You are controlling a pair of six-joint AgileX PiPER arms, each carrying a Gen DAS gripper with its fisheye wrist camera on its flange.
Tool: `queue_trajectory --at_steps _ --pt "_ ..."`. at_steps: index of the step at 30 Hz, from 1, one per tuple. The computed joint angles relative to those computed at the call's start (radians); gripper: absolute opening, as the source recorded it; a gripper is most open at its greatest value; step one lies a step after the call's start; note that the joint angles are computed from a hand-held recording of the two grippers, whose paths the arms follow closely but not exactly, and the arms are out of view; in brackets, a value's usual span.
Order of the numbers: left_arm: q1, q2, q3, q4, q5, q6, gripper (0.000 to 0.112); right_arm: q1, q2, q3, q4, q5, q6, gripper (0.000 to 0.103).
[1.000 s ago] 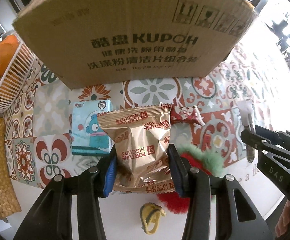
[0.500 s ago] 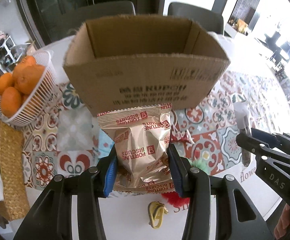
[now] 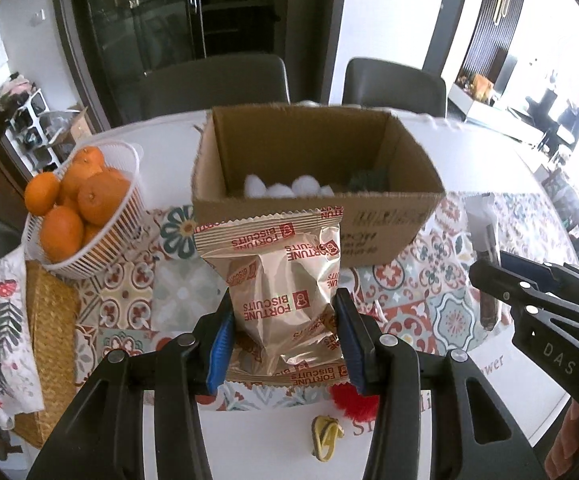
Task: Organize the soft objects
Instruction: 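Lift both items over the cardboard box and open both tools to drop them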
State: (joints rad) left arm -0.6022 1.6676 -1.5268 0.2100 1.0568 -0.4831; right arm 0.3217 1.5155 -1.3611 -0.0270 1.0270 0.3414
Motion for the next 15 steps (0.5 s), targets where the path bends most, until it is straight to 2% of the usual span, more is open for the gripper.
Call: queue_trajectory --at_steps 8,15 --pt "0.016 -0.024 -0.068 0.017 0.020 0.015 0.046 0.002 0.006 -0.086 0.013 0.001 -0.007 0.027" --pt "0.034 0.014 -0.195 0.019 0.064 0.052 0.046 -0.015 0.044 -0.187 0.049 0.013 -0.041 0.027"
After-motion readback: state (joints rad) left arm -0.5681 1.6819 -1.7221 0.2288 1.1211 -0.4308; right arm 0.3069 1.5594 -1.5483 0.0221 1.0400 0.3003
